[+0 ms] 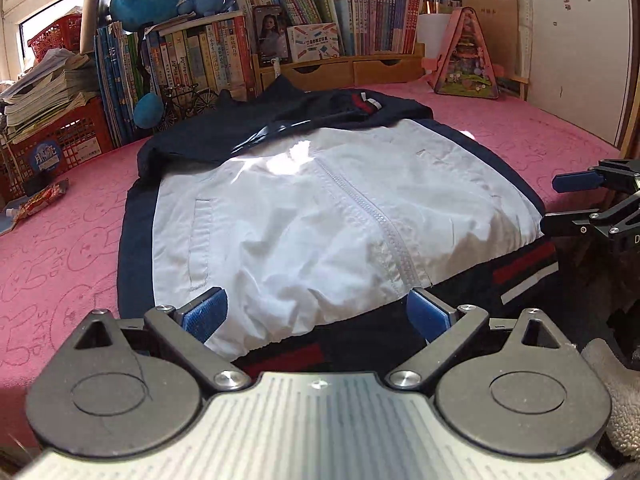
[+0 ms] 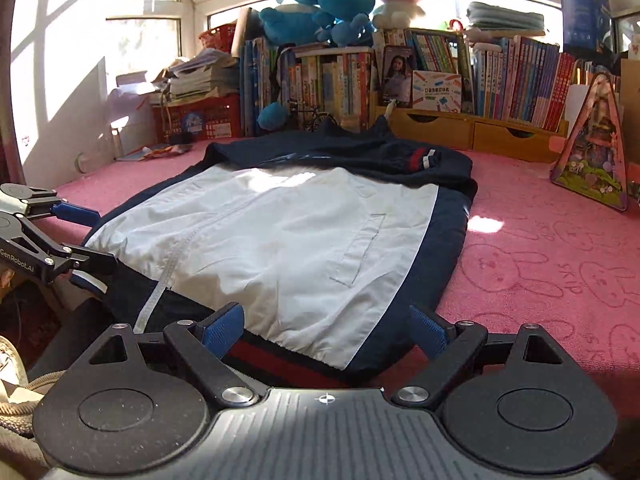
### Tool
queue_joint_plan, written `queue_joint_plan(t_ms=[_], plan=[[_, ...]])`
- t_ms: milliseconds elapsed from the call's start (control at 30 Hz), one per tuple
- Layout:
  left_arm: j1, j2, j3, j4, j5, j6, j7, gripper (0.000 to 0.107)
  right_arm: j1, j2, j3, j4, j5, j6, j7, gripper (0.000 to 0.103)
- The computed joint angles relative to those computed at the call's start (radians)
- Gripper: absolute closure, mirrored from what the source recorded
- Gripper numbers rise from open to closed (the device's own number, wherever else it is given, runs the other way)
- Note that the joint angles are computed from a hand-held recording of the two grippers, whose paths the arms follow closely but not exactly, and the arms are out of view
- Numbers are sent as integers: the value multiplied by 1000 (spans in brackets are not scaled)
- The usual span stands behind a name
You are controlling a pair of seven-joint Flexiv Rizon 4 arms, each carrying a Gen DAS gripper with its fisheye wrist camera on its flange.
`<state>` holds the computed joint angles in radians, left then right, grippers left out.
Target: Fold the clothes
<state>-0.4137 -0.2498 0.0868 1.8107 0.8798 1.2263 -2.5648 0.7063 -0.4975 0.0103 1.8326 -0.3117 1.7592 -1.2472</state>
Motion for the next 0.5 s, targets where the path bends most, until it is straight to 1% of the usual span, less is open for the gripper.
queue_joint_plan(t_ms=[33, 100, 167, 233, 300, 333, 433, 500], plan=[[-3, 6, -1, 13, -6, -9, 0, 9, -11, 7, 18, 11, 1, -14, 3, 14], [14, 13, -6, 45, -36, 5, 13, 9, -37, 11, 54, 23, -2, -43, 10, 14], [5, 20, -2, 66, -37, -27, -14, 9, -63, 7, 86, 23, -7, -71, 16, 14], [1, 25, -2, 77, -31, -78, -34, 9, -87, 0, 112, 13, -26, -115, 9, 14], [6, 29, -8, 92, -24, -106, -55, 9, -110, -7, 137, 2, -40, -161, -1, 14], [10, 27, -9, 97, -17, -107, -73, 9, -120, -11, 150, -4, -45, -184, -7, 14], [29, 9, -14, 104, -26, -100, -102, 9, -175, -38, 228, -41, -32, -256, -45, 14], [37, -10, -15, 105, -46, -100, -112, 9, -158, -47, 214, -55, -32, -292, -38, 14]])
